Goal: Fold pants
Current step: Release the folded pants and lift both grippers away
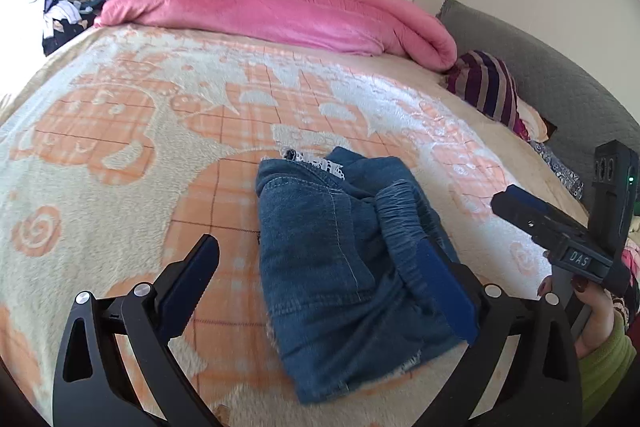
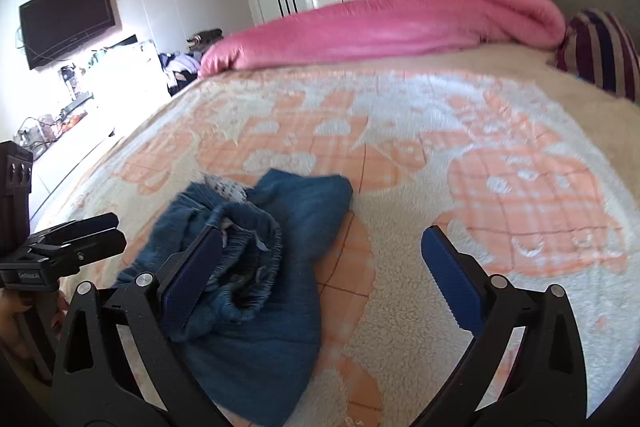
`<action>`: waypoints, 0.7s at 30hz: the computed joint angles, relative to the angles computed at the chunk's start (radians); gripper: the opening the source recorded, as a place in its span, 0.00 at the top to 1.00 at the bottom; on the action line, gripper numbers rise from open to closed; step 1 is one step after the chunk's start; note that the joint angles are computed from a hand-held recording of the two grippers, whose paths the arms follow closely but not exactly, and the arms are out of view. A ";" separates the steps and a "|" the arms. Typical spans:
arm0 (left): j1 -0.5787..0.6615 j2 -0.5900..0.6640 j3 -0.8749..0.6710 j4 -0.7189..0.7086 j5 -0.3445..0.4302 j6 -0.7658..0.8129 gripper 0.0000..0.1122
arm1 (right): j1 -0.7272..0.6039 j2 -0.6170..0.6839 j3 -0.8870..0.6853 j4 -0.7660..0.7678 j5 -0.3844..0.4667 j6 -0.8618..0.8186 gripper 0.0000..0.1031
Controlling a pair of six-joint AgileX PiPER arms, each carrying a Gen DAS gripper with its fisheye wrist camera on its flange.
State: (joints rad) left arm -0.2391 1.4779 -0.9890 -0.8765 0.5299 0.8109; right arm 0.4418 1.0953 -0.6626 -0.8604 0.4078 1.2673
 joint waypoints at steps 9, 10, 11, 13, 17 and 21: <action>-0.002 -0.180 0.152 0.012 -0.023 -0.010 0.12 | 0.374 -0.100 0.052 -0.248 0.377 0.328 0.09; -0.003 -0.203 0.169 0.018 -0.026 -0.011 0.12 | 0.404 -0.105 0.055 -0.250 0.401 0.343 0.09; -0.003 -0.221 0.185 0.026 -0.030 -0.013 0.12 | 0.434 -0.108 0.057 -0.254 0.426 0.363 0.09; -0.002 -0.269 0.221 0.059 -0.034 -0.022 0.12 | 0.495 -0.120 0.060 -0.242 0.473 0.378 0.09; 0.017 -0.346 0.294 0.079 -0.042 -0.013 0.12 | 0.633 -0.130 0.063 -0.228 0.596 0.410 0.09; 0.044 -0.414 0.366 0.098 -0.031 0.004 0.12 | 0.800 -0.131 0.073 -0.209 0.742 0.491 0.09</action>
State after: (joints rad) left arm -0.1949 1.0643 -0.6229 -0.7788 0.4993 0.8147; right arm 1.2416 0.9644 -0.5896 -1.0692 1.1495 1.7579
